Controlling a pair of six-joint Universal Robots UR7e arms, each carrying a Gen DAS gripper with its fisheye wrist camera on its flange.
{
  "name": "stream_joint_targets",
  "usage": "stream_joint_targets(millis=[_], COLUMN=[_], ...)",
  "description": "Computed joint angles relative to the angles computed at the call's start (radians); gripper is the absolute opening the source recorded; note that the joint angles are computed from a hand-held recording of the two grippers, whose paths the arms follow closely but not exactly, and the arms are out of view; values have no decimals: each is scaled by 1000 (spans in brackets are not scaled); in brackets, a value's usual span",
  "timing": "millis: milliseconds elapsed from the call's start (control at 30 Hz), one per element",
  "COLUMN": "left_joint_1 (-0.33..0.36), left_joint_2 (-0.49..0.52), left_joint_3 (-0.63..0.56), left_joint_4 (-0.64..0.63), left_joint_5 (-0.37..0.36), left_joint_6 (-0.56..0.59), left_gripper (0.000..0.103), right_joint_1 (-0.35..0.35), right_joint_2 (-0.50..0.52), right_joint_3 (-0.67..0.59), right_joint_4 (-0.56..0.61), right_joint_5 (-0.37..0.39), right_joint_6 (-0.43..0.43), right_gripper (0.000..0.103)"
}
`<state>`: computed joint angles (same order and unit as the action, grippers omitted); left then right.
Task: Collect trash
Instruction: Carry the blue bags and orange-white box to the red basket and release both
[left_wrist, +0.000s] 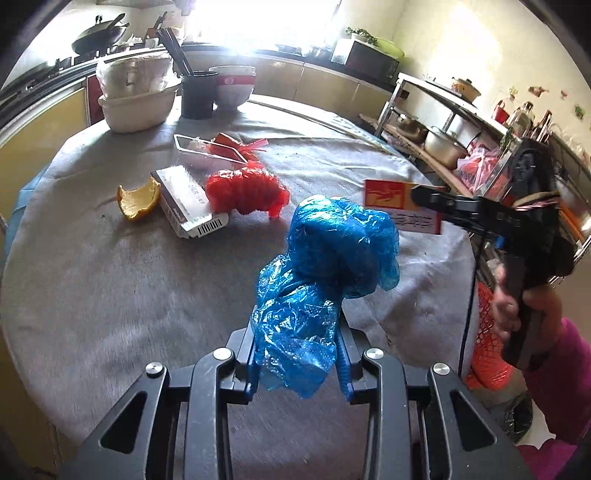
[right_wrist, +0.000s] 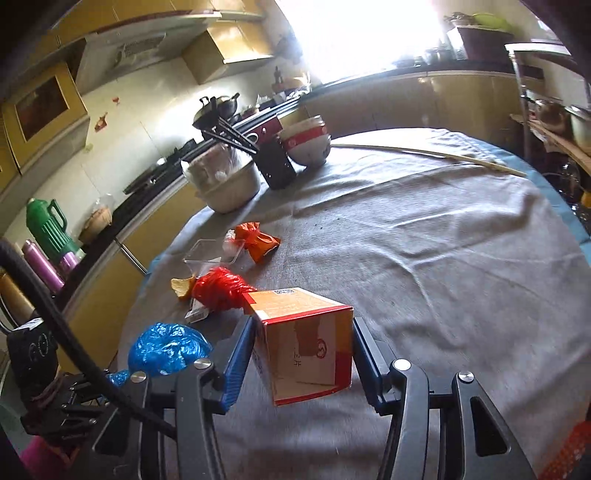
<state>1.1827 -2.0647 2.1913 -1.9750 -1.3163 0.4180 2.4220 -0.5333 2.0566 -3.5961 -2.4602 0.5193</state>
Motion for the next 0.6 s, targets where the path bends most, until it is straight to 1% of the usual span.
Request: stream_joint_targets(millis=[100, 267, 367, 600], left_joint_1=[-57, -168, -259, -455], left_joint_2=[-46, -113, -157, -224], left_joint_3=[25, 51, 66, 86], left_joint_4=[24, 76, 127, 266], left_joint_5=[44, 118, 176, 265], left_joint_6=[-37, -114, -185, -334], left_gripper=[35, 35, 35, 35], right_joint_1=[41, 117, 155, 248], right_joint_2=[-14, -44, -66, -123], right_joint_3=[34, 92, 130, 209], right_joint_4=[-11, -1, 12, 88], right_joint_5=[-31, -99, -133, -209], right_joint_6=[39, 138, 208, 387], right_gripper=[55, 55, 55, 55])
